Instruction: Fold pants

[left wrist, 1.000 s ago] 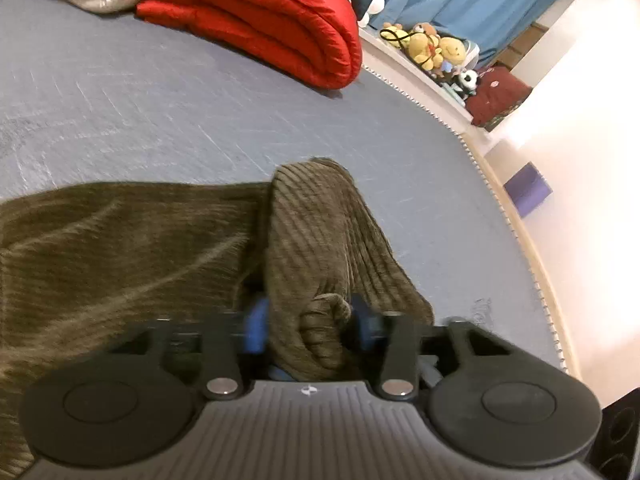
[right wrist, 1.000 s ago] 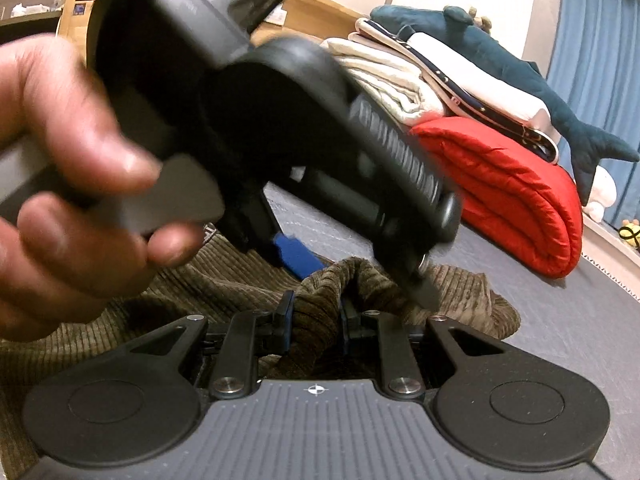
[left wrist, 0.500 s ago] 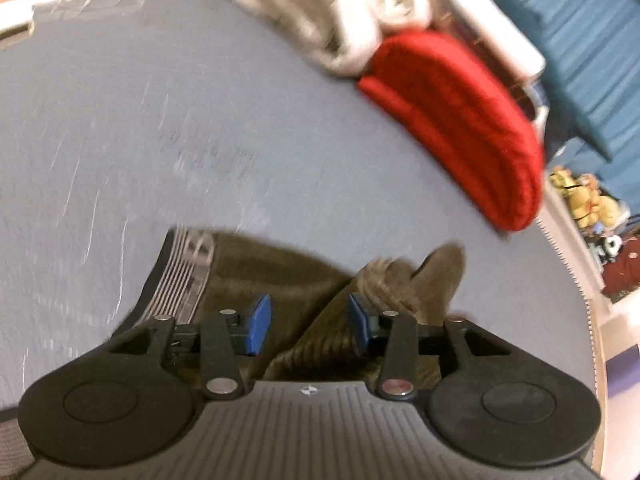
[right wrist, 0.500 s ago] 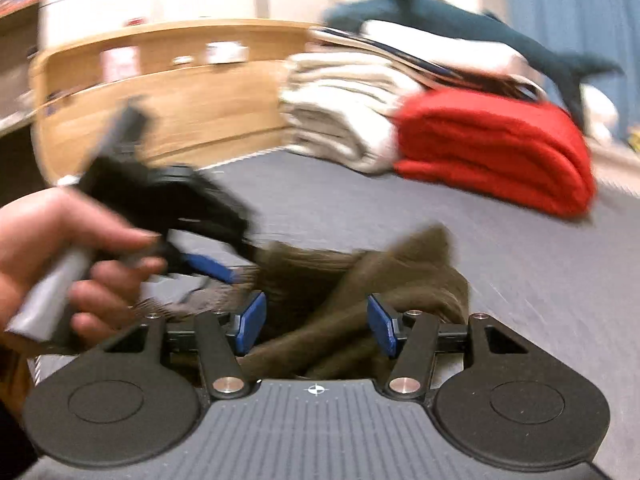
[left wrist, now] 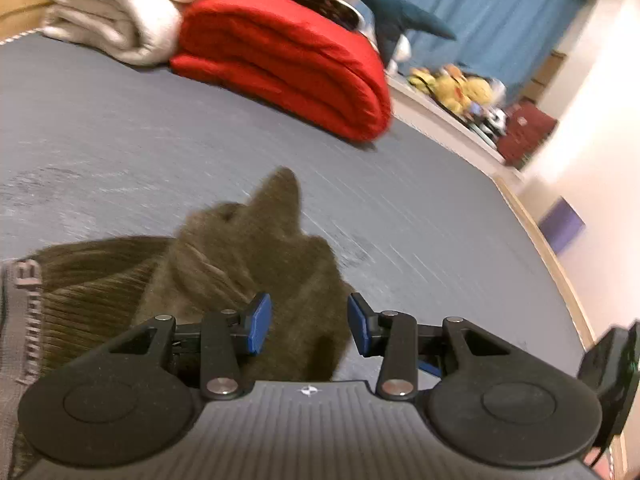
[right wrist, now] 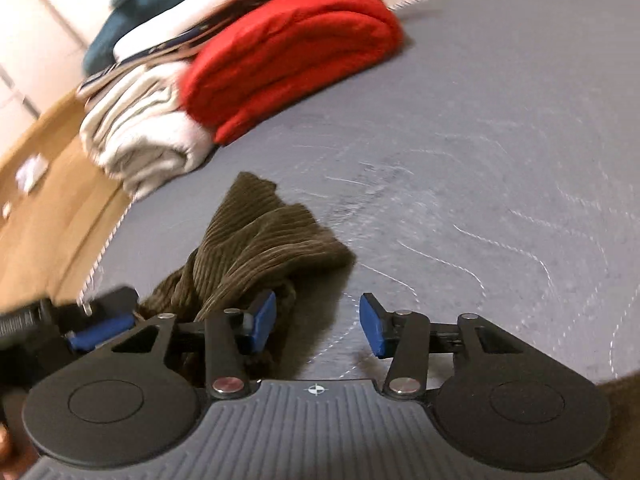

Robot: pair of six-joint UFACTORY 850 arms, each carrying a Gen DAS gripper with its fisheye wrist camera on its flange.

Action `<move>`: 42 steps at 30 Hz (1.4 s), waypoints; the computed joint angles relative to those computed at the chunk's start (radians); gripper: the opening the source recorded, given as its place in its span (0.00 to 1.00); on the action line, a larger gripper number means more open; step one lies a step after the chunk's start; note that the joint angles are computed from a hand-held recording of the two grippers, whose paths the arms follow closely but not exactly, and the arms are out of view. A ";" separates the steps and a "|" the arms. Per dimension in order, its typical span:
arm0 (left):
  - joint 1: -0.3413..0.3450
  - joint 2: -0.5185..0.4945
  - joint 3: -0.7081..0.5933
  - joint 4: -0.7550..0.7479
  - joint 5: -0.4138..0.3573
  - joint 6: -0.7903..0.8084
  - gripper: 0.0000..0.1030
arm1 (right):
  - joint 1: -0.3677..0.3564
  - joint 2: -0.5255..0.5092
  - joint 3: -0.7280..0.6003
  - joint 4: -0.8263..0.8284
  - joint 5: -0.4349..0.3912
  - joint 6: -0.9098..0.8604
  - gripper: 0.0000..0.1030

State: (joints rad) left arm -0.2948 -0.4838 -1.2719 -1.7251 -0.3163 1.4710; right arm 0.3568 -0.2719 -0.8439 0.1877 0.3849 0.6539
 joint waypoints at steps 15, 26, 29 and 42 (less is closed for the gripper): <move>-0.029 -0.047 -0.022 0.075 0.042 0.000 0.10 | -0.040 0.042 0.043 -0.357 0.107 0.402 0.38; 0.004 -0.009 0.030 0.043 -0.406 0.315 0.09 | -0.142 0.009 0.103 -0.617 0.418 0.836 0.42; -0.003 -0.008 0.034 0.044 -0.378 0.326 0.09 | -0.168 0.003 0.118 -0.640 0.460 0.896 0.42; -0.034 -0.022 0.018 0.104 -0.340 0.317 0.09 | -0.221 0.048 0.204 -0.589 0.574 0.912 0.70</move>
